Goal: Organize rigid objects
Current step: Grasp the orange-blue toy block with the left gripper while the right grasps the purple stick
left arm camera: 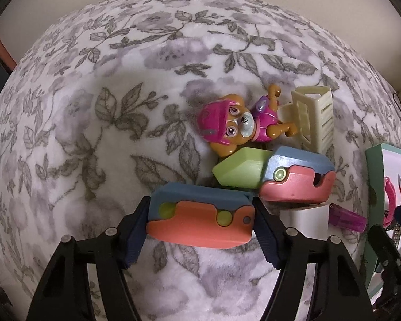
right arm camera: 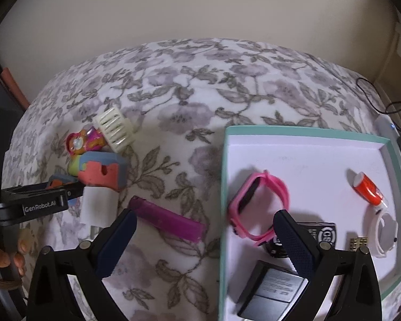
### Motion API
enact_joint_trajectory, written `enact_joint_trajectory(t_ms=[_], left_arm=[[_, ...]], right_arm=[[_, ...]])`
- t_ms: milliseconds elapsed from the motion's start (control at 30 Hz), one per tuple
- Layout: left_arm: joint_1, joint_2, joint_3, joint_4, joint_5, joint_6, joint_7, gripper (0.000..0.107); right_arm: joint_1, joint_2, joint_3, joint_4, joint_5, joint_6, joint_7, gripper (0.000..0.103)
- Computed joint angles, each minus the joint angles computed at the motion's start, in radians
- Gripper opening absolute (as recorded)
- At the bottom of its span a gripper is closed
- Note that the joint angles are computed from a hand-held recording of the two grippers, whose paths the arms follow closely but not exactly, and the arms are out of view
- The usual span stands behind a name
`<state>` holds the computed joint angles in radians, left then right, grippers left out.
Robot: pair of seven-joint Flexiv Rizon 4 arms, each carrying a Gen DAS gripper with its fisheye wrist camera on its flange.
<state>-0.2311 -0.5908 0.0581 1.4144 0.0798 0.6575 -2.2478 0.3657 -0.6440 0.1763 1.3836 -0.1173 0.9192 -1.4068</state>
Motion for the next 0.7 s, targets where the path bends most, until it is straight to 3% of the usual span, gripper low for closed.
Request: enact_joint_trajectory(t_ms=[233, 433, 633, 700], left_arm=[[0.022, 0.048, -0.001, 0.071, -0.016, 0.017, 0.009, 0.073], [0.035, 0.060, -0.006, 0.098, -0.026, 0.034, 0.022, 0.073], [0.040, 0.048, -0.008, 0.090, -0.035, 0.040, 0.033, 0.073], [0.045, 0.052, -0.010, 0.101, -0.042, 0.050, 0.041, 0.073]], right_arm=[[-0.011, -0.006, 0.044, -0.036, 0.068, -0.053, -0.013, 0.103], [0.020, 0.003, 0.022, -0.032, 0.070, -0.071, 0.023, 0.103], [0.004, 0.003, 0.059, -0.060, 0.127, -0.087, 0.009, 0.102], [0.002, -0.009, 0.066, -0.076, 0.149, -0.122, 0.013, 0.092]])
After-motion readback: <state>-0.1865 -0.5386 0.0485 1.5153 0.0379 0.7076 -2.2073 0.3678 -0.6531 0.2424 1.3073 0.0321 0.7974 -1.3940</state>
